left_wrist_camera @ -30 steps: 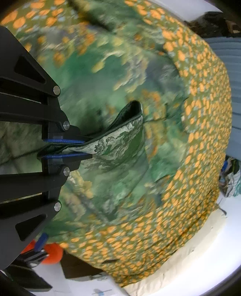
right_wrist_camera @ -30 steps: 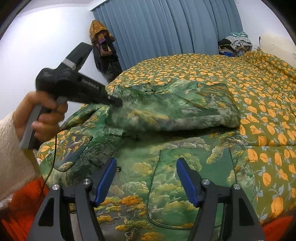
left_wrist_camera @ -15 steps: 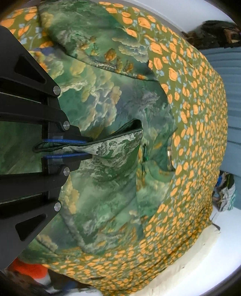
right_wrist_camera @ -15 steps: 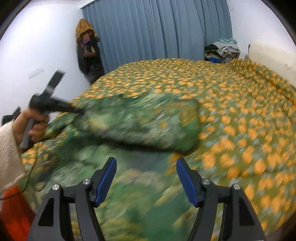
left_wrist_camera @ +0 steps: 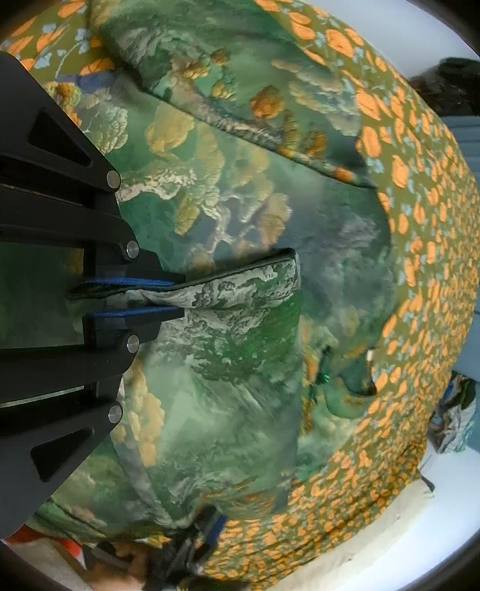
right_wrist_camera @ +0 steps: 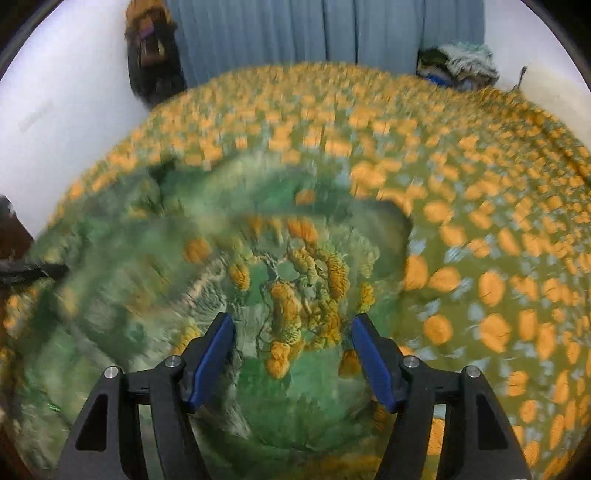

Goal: Fold large clothes

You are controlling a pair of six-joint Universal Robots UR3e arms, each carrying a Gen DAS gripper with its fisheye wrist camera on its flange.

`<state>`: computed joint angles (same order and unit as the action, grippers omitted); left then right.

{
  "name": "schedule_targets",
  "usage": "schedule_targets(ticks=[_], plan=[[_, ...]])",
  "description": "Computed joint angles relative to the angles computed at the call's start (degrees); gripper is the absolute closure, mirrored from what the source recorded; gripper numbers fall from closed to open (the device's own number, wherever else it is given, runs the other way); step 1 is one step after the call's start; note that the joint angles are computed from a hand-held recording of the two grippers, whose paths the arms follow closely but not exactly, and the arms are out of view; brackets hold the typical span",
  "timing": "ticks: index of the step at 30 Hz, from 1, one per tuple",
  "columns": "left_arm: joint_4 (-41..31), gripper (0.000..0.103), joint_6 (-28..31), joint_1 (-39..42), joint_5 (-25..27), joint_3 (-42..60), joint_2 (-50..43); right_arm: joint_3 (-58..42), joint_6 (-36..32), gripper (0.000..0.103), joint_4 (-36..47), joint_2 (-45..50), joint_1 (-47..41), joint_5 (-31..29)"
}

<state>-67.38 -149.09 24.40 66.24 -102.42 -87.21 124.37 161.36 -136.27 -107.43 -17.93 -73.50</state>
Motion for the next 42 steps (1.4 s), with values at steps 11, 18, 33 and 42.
schedule_targets(ticks=[11, 18, 33, 42], plan=[[3.60, 0.093, 0.34, -0.73, 0.68, -1.60, -2.23, -12.62, -4.25, 0.035, 12.56, 3.24, -1.21, 0.66], [5.74, 0.092, -0.66, -1.22, 1.09, -2.54, -3.14, -20.57, 3.14, 0.034, 8.28, 14.15, 0.79, 1.37], [5.83, 0.091, 0.24, 0.60, -0.31, -3.44, -3.47, -9.38, 0.56, 0.033, 6.23, 0.65, 2.71, -0.35], [6.75, 0.091, -1.00, -0.34, 0.84, -3.61, -3.30, -1.15, -0.60, 0.035, 3.97, -0.83, 3.68, -1.76]])
